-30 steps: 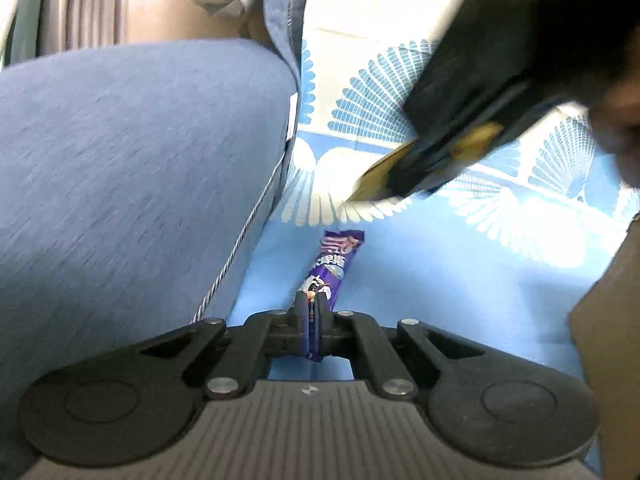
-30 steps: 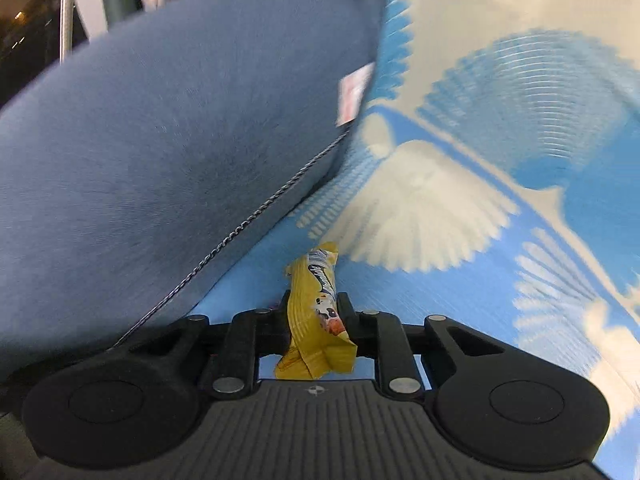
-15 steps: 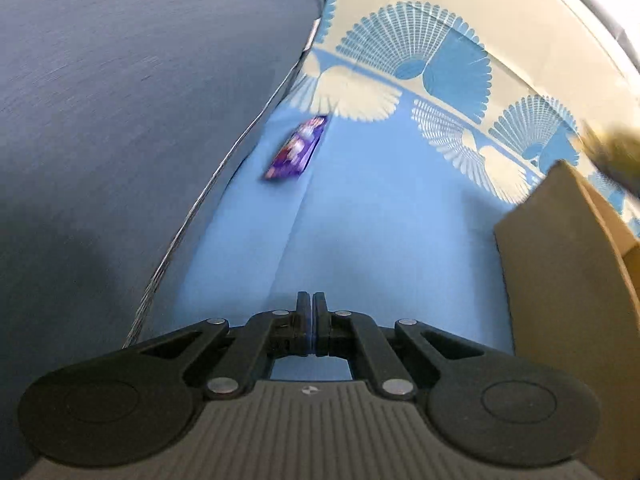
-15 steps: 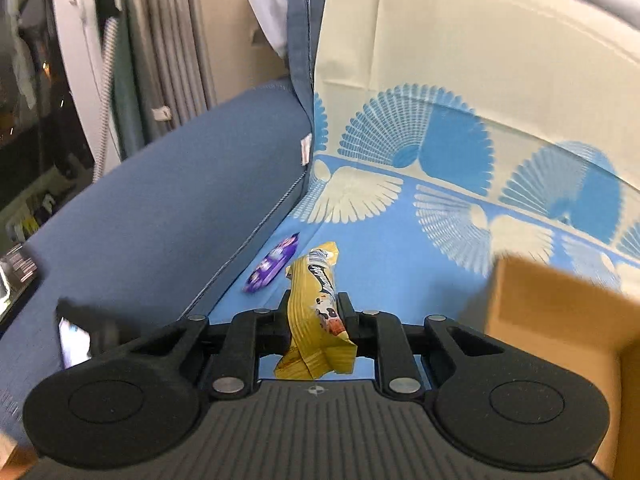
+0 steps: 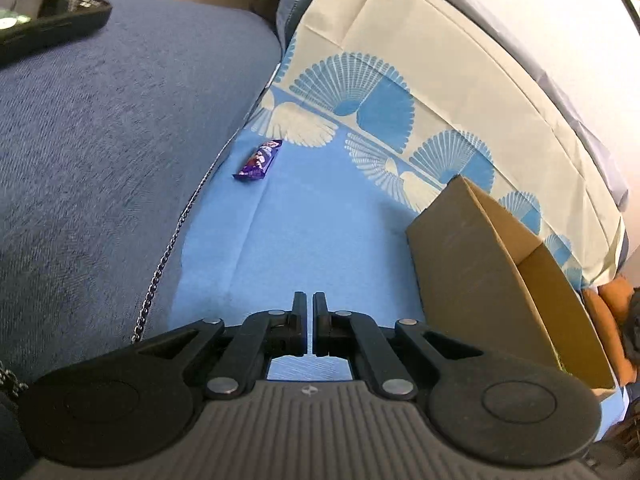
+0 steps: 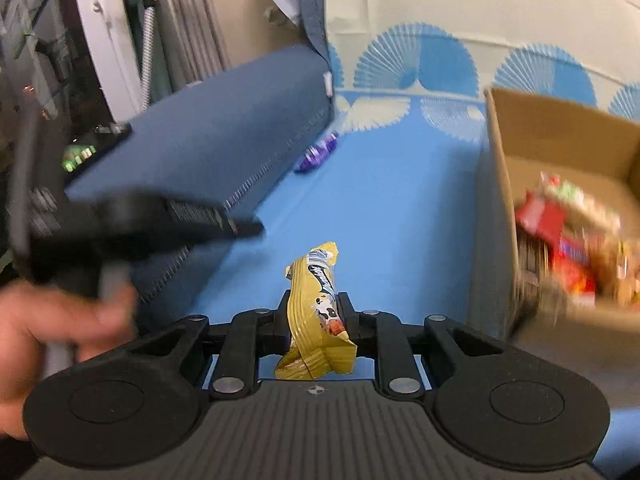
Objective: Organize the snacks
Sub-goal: 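Grasp the purple candy bar with the left gripper while the right gripper grasps the yellow bar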
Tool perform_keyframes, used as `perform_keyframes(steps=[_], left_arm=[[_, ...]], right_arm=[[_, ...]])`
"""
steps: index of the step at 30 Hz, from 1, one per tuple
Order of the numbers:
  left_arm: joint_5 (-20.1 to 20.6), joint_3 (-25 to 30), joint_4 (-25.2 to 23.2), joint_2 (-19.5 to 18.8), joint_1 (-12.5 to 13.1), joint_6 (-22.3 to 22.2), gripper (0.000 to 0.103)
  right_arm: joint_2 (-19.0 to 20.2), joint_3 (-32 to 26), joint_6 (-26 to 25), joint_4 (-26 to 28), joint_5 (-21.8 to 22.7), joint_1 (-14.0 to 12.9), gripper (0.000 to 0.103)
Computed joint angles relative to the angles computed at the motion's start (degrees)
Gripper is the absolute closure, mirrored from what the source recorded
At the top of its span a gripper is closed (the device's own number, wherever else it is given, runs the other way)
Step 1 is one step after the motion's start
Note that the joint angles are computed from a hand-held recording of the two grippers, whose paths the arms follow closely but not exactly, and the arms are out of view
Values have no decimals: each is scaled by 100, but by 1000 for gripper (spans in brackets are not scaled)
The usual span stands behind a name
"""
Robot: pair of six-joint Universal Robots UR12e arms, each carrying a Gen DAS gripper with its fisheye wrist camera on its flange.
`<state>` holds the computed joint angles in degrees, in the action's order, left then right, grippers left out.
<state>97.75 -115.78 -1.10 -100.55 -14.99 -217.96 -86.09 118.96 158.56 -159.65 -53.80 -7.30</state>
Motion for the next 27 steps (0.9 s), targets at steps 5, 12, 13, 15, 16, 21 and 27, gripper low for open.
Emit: perform_keyframes(steps=[5, 12, 13, 15, 16, 21, 27], left_arm=[[301, 119, -69, -104, -40, -42, 102], [853, 787, -664, -582, -51, 800, 87], [923, 914, -725, -669, -31, 847, 77], [1172, 1199, -828, -870, -6, 926, 58], [1364, 1358, -870, -989, -5, 1010, 51], [1788, 2185, -1301, -1592, 107, 1392, 37], [2231, 2878, -2083, -2127, 139, 1659, 36]], right_arm=[[186, 35, 246, -310, -344, 136, 82], [368, -103, 218, 105, -592, 272, 62], [378, -113, 172, 112, -623, 291, 58], [387, -140, -3, 192, -622, 314, 48], [384, -134, -87, 226, -629, 321, 47], [381, -215, -301, 452, -673, 341, 47], [423, -353, -322, 645, -760, 373, 51]])
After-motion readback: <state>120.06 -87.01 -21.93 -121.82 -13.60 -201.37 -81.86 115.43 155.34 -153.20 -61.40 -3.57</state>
